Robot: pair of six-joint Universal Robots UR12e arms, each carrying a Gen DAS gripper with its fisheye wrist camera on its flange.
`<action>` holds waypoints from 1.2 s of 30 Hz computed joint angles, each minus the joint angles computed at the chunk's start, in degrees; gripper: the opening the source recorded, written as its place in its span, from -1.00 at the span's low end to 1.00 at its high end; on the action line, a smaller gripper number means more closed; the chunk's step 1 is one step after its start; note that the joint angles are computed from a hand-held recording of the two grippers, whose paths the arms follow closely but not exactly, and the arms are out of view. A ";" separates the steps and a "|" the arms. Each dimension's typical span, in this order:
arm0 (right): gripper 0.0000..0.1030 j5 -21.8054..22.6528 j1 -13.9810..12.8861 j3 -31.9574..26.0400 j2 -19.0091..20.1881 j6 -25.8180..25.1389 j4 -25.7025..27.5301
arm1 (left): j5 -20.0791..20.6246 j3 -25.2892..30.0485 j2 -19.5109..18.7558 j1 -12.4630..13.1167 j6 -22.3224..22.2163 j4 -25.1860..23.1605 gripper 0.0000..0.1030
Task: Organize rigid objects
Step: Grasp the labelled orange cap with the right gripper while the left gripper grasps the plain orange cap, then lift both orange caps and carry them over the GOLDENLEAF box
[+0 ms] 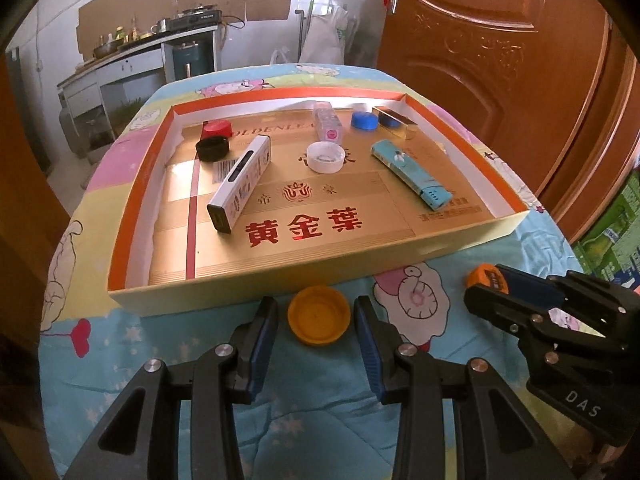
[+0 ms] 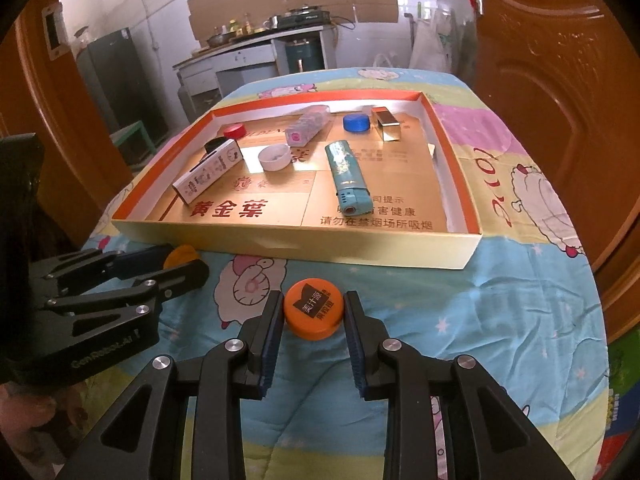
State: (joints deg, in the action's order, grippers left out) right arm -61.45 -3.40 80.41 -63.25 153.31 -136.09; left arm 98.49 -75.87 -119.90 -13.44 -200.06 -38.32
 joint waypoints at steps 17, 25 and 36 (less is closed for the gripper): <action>-0.40 0.53 -0.14 0.32 -0.32 -0.31 0.08 | 1.50 -0.82 0.62 -0.25 -1.21 1.18 -0.41; -0.40 1.17 -0.11 1.11 -1.30 -0.83 -0.66 | 2.30 -1.47 1.70 -0.57 -1.53 3.10 -0.41; -0.40 2.30 -0.23 2.43 -2.92 -1.85 -1.62 | 2.85 -2.00 2.96 -0.92 -2.62 5.80 -0.41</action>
State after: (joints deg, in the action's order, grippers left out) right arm -59.14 -3.63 82.84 -66.17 151.46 -137.71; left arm 101.34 -77.87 -116.94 -14.36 -202.68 -32.52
